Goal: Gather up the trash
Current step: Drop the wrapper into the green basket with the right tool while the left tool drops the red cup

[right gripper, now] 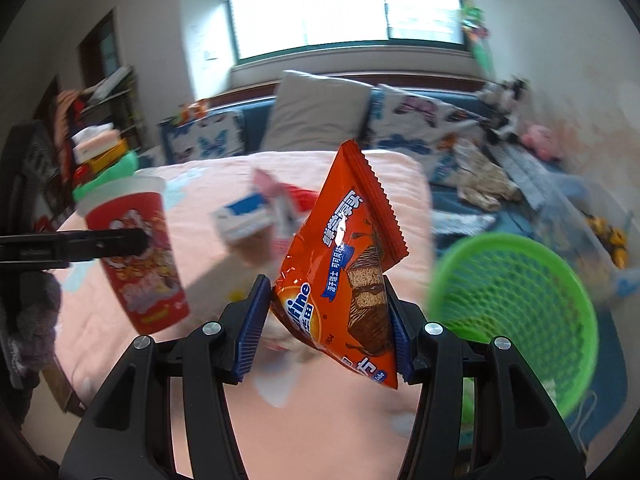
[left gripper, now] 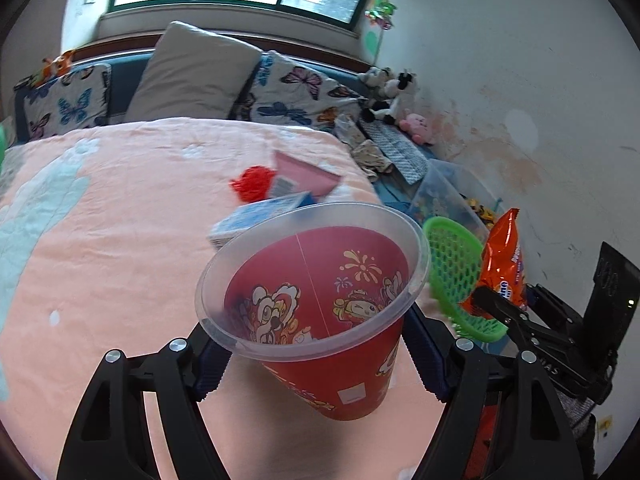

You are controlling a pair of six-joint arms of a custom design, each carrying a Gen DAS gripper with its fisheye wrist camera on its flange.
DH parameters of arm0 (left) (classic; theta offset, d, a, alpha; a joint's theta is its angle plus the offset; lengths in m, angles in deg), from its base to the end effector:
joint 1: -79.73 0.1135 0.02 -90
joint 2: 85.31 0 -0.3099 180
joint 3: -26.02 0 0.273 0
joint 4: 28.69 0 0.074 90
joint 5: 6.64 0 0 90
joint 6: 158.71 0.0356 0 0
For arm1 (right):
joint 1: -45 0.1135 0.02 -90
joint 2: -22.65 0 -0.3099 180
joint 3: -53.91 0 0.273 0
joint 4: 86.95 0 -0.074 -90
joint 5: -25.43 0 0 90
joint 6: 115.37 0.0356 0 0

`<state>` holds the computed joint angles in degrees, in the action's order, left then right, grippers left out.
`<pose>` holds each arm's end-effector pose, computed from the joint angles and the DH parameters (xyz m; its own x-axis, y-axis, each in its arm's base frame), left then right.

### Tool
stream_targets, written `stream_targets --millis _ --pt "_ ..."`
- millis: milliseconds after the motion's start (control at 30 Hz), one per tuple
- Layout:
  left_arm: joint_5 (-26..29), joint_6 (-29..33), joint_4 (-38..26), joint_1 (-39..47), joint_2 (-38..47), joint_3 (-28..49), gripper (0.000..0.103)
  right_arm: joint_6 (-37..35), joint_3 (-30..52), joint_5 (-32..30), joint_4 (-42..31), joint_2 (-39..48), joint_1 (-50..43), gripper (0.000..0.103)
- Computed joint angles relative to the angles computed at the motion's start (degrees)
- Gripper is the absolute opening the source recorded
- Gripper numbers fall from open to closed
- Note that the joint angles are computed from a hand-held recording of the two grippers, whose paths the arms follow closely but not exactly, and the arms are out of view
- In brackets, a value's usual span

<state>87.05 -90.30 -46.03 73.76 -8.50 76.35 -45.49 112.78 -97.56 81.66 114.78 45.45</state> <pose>0.2710 -0.0306 0.2177 -0.6955 -0.2965 -0.6545 -0.1139 0.9449 -0.3069 0.3335 0.0220 0.2005 -0.5244 -0.2927 -0.7996 -0.6116 0.7828 0.1146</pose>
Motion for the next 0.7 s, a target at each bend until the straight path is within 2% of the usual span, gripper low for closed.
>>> stream_targets --millis 367,467,633,700 --pt "-1.35 -0.59 1.53 -11.48 14.49 14.21 0.074 0.65 2.8 3.99 2.63 8.55 -11.85 0.057" --pt "-1.95 -0.14 1.35 -13.02 17.84 17.87 0.074 1.89 4.46 5.15 3.15 12.18 -14.04 0.062" --pt "-1.87 0.56 1.82 -15.25 23.23 23.46 0.074 3.11 6.58 5.44 4.33 15.87 -16.82 0.078" --pt "-1.54 0.8 1.98 -15.81 25.28 25.4 0.074 3.05 7.21 5.49 4.5 16.64 -17.51 0.08"
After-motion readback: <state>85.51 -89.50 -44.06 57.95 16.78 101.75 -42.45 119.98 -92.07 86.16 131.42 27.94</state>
